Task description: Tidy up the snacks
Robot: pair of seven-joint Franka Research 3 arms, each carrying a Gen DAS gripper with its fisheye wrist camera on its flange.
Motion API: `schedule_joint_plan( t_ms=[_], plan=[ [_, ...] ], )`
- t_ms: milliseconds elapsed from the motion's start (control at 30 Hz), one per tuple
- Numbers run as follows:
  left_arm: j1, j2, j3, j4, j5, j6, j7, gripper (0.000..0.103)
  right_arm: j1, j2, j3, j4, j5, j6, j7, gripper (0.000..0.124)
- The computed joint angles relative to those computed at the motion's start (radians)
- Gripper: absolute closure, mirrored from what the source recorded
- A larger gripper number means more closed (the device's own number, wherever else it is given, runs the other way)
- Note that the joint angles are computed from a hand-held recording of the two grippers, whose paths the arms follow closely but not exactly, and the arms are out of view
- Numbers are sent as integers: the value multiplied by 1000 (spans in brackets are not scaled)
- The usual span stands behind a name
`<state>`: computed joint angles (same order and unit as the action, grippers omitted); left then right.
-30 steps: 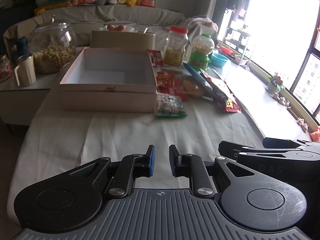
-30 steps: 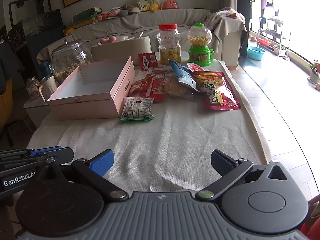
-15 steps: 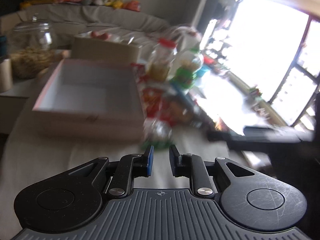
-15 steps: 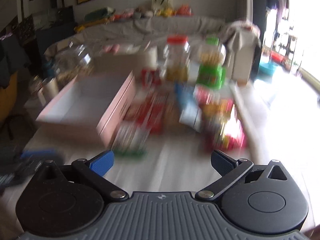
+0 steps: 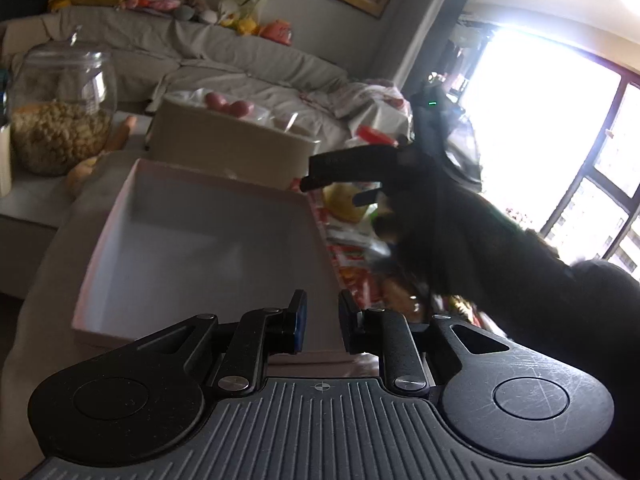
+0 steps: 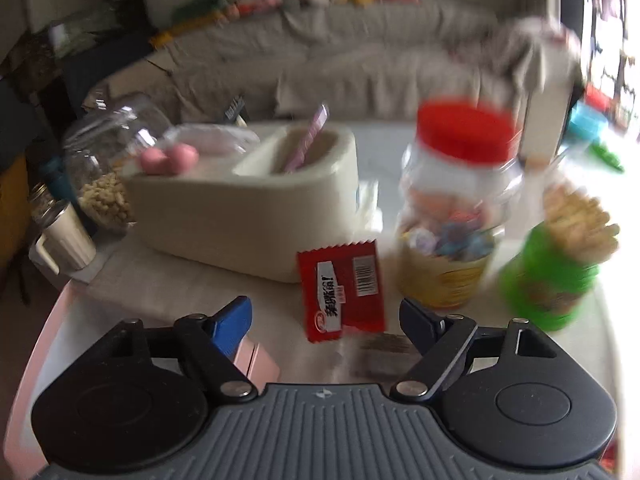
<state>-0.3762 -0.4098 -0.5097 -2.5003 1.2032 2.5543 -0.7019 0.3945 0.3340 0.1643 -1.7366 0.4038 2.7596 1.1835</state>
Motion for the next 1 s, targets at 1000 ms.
schedule_joint_plan(
  t_ms=[1000],
  plan=[
    [-15, 61, -4, -37, 144, 129, -201, 82, -136, -353, -26, -408, 481, -244, -493, 90]
  ],
)
